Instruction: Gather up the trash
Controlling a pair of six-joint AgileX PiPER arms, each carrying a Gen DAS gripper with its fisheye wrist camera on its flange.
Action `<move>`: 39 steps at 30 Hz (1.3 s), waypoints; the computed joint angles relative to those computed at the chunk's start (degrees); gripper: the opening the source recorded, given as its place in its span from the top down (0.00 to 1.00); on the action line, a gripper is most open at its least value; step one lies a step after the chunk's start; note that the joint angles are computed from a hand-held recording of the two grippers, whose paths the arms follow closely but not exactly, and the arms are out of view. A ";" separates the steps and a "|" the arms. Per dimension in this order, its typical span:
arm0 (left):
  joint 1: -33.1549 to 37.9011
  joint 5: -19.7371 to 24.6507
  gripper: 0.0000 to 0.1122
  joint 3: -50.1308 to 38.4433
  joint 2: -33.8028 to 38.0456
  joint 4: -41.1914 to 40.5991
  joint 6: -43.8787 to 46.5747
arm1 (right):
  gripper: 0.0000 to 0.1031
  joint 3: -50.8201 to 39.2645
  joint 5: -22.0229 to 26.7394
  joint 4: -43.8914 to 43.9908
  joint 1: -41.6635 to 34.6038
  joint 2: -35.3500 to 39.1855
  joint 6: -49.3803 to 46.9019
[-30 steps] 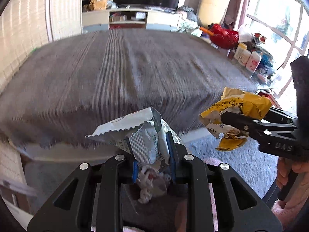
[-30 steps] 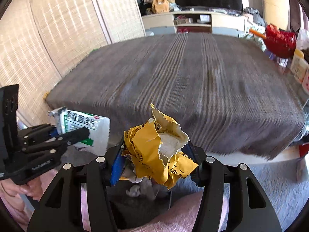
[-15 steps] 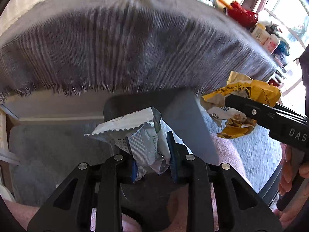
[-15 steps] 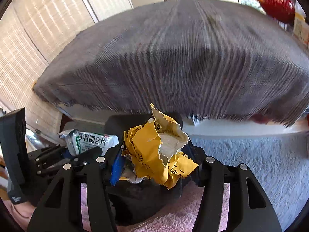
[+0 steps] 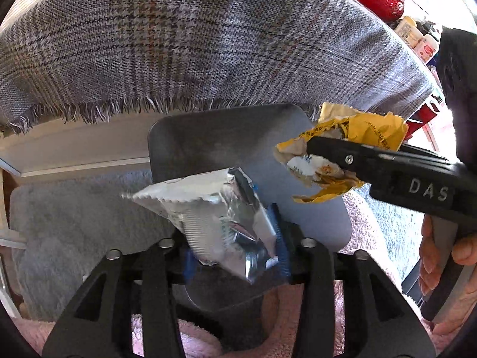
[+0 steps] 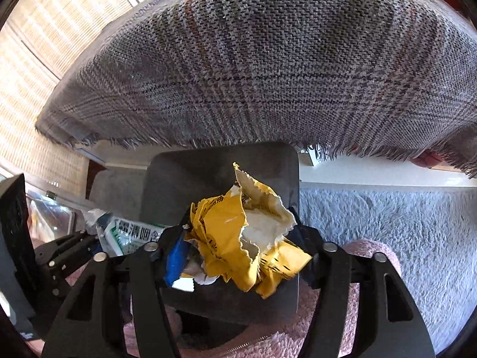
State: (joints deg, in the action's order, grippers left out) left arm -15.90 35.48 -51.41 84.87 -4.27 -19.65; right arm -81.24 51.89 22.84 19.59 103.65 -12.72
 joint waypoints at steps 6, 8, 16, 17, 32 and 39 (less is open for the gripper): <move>1.76 0.62 0.40 1.35 -1.34 0.49 0.40 | 0.20 -1.62 0.08 -1.52 0.01 -0.89 1.81; 1.61 1.17 0.31 1.03 -1.65 1.61 -0.42 | 0.11 -1.39 -0.39 -2.25 0.04 -1.87 2.27; 3.79 1.85 0.16 0.12 -4.91 -0.30 0.94 | 0.03 2.03 -4.20 -7.94 -1.49 -8.49 4.37; 4.04 1.93 0.16 0.06 -5.57 -0.28 0.75 | 0.03 2.36 -4.89 -8.60 -1.59 -9.11 4.69; -4.69 6.13 0.15 -8.96 -16.26 31.31 -22.81 | 0.03 7.06 -19.40 -18.42 -3.03 -22.22 13.43; -10.01 9.91 0.15 -17.87 -15.90 43.67 -27.52 | 0.03 3.20 -21.41 -25.49 -1.78 -23.62 18.61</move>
